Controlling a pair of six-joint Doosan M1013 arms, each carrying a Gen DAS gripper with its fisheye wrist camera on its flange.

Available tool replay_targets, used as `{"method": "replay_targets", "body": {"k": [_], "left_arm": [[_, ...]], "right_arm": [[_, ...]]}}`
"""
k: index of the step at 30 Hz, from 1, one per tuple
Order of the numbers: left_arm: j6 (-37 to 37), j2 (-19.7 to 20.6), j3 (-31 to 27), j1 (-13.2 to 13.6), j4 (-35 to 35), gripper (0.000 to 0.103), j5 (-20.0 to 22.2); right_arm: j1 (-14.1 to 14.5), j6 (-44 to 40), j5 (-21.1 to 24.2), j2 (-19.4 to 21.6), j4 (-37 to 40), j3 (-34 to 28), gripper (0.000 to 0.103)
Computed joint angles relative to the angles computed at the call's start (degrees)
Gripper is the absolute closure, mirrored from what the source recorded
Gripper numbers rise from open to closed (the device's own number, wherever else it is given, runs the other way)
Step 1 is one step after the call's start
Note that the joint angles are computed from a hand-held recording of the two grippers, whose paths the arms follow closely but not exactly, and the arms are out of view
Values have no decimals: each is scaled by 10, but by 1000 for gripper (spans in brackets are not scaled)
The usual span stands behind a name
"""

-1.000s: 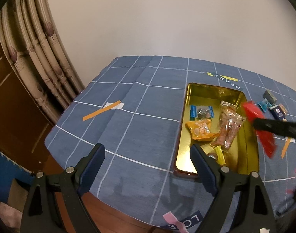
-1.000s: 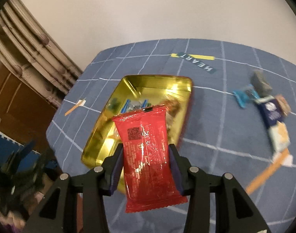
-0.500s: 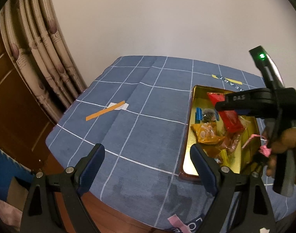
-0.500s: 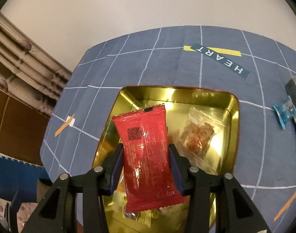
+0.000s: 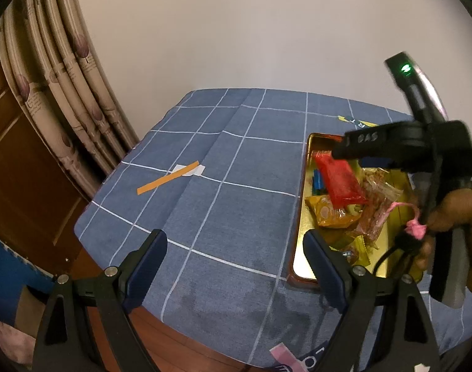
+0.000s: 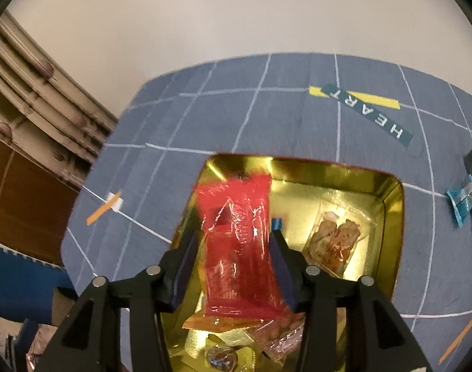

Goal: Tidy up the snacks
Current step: 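Carry the red wrapper over the gold tin and open the right gripper, then move both grippers back toward the remaining snacks on the cloth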

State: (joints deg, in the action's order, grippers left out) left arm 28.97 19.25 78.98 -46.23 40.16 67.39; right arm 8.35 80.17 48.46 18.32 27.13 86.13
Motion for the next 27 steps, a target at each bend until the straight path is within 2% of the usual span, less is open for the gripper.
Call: {"method": "replay_targets", "body": {"k": [8, 14, 18, 20, 21, 23, 27], "left_arm": [[-1, 1, 0, -5, 16, 16, 2], [5, 1, 1, -12, 27, 16, -4], [19, 1, 2, -22, 41, 16, -17], [34, 1, 2, -28, 43, 16, -28], [49, 0, 2, -31, 35, 16, -42], [85, 2, -6, -32, 4, 16, -57], [165, 7, -25, -38, -58, 16, -107]], "right_arm": [[-27, -66, -39, -37, 83, 39, 54], [-84, -163, -68, -107, 141, 126, 54], [-136, -173, -105, -165, 79, 198, 54], [-165, -156, -118, -185, 35, 223, 54], [-180, -127, -127, -194, -14, 234, 54], [-209, -59, -134, -199, -109, 243, 54], [-263, -9, -139, -193, -169, 247, 54]]}}
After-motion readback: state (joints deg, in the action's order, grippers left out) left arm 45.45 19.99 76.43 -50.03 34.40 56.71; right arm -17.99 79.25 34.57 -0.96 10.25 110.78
